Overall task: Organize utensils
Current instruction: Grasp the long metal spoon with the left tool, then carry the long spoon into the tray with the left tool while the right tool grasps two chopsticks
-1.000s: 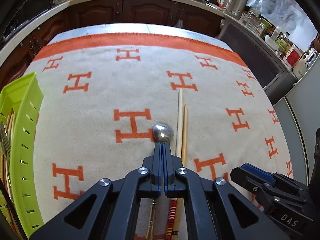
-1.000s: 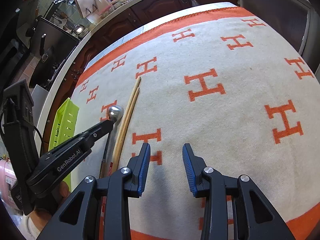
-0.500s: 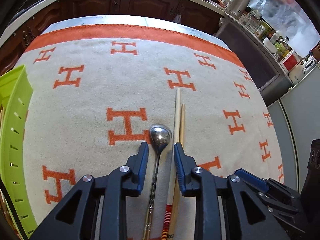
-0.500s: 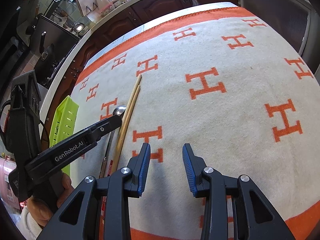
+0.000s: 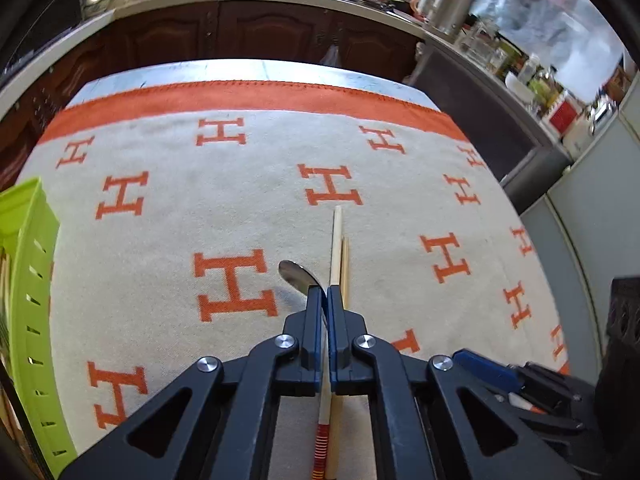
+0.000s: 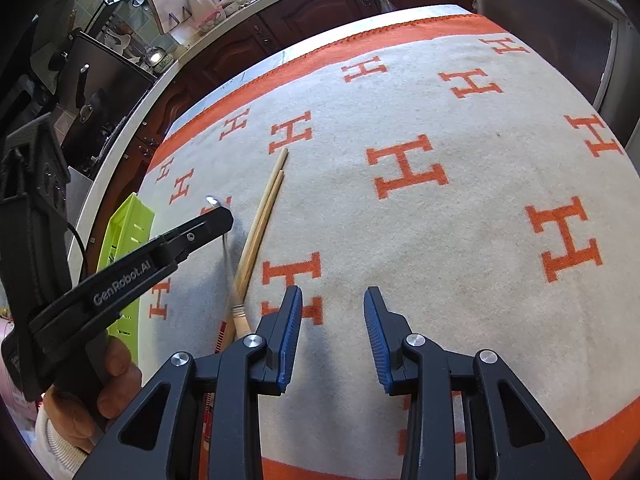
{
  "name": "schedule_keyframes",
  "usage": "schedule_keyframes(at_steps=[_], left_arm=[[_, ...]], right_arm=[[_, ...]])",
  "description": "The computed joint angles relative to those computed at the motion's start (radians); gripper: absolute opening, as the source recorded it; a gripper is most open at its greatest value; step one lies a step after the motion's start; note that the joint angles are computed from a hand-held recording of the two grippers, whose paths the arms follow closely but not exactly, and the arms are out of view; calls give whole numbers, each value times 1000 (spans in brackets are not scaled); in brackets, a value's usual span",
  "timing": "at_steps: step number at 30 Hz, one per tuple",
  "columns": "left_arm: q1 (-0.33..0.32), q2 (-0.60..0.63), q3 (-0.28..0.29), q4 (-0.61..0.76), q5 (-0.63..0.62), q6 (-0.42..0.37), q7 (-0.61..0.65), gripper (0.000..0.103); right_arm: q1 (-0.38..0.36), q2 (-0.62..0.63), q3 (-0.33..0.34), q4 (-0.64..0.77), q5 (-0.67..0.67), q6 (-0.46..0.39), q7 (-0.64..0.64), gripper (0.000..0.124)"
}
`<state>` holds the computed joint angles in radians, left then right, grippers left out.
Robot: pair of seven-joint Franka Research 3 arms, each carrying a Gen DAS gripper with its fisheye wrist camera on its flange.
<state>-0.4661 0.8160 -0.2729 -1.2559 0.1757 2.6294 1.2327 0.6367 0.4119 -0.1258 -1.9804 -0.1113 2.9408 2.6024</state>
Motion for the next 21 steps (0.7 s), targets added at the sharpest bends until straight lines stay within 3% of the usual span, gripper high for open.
schedule_keyframes(at_steps=[2,9,16,21], left_arm=[[-10,13,8,21,8,-36,2,0],[-37,13,41,21,45,-39,-36,1],[24,-38,-14,-70,-5,20,-18,0],[82,-107,-58,-192,-52,112,15,0]], right_arm=[[0,0,1,0,-1,-1,-4,33],[6,-1,1,5,-7,-14,1,33],[-2,-5,10,5,-9,-9,-5,33],[3,-3,14,18,-10,-10,-15,32]])
